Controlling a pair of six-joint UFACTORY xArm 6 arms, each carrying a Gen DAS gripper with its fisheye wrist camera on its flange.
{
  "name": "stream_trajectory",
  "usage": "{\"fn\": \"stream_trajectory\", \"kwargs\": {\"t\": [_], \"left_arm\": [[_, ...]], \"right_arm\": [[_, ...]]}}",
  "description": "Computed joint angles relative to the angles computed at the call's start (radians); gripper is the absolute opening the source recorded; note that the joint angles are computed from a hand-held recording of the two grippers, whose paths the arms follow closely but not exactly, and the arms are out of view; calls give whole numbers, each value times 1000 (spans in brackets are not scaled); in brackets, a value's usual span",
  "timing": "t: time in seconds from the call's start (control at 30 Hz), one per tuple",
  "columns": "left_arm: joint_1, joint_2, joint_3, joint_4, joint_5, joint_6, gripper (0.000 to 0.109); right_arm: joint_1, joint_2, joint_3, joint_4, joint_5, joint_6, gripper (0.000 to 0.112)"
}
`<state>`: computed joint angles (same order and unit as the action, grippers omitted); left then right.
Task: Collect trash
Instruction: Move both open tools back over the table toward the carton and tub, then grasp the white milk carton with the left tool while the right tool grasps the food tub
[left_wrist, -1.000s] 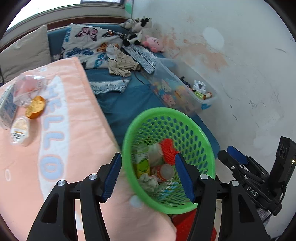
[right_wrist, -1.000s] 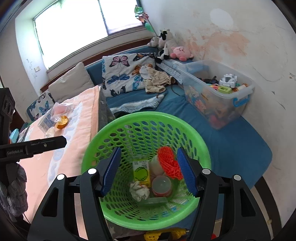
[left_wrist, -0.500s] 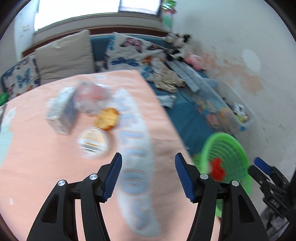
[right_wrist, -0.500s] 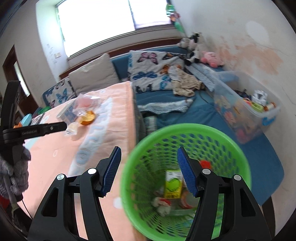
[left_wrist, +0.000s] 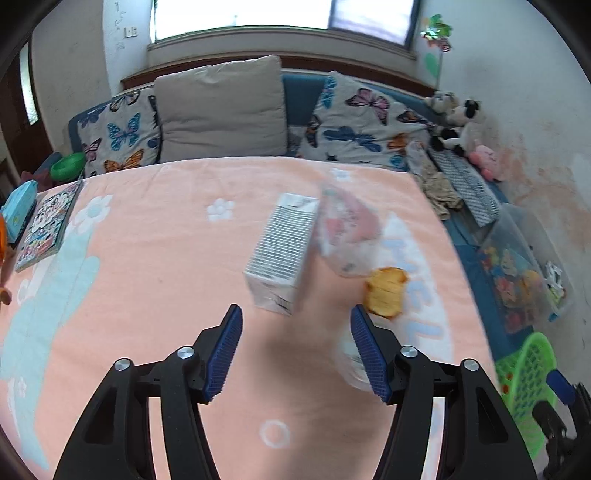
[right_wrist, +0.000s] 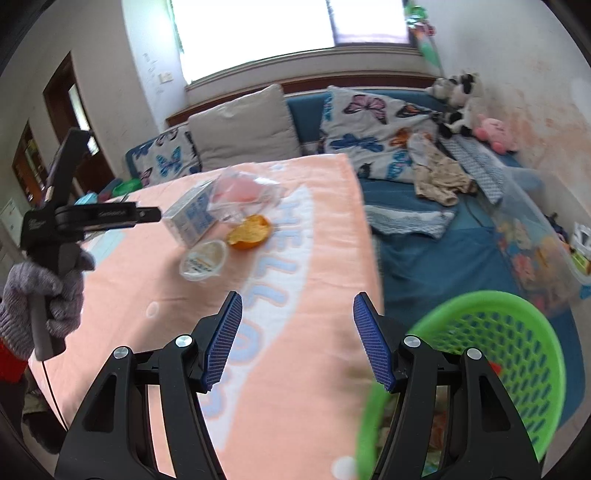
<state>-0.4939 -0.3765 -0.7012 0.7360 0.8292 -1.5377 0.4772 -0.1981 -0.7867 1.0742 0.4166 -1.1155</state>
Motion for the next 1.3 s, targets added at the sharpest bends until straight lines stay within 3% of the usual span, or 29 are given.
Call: {"fn": "stream_trajectory", "kwargs": {"t": [0.2, 0.63, 0.77, 0.87, 1.3], "left_arm": [[113, 21, 34, -24, -93, 71, 71], [230, 145, 7, -27, -233, 155, 74], [259, 164, 19, -27, -305, 166, 63], [281, 161, 44, -36, -385, 171, 45], [286, 17, 140, -7, -368, 122, 44]], "right_arm": [[90, 89, -66, -44, -16, 34, 63], [203, 277, -214, -103, -18, 81, 71], [222, 313, -240, -118, -22, 81, 75], [229, 340, -264, -123, -10, 83, 78], [275, 487, -388, -232, -55, 173, 80]]}}
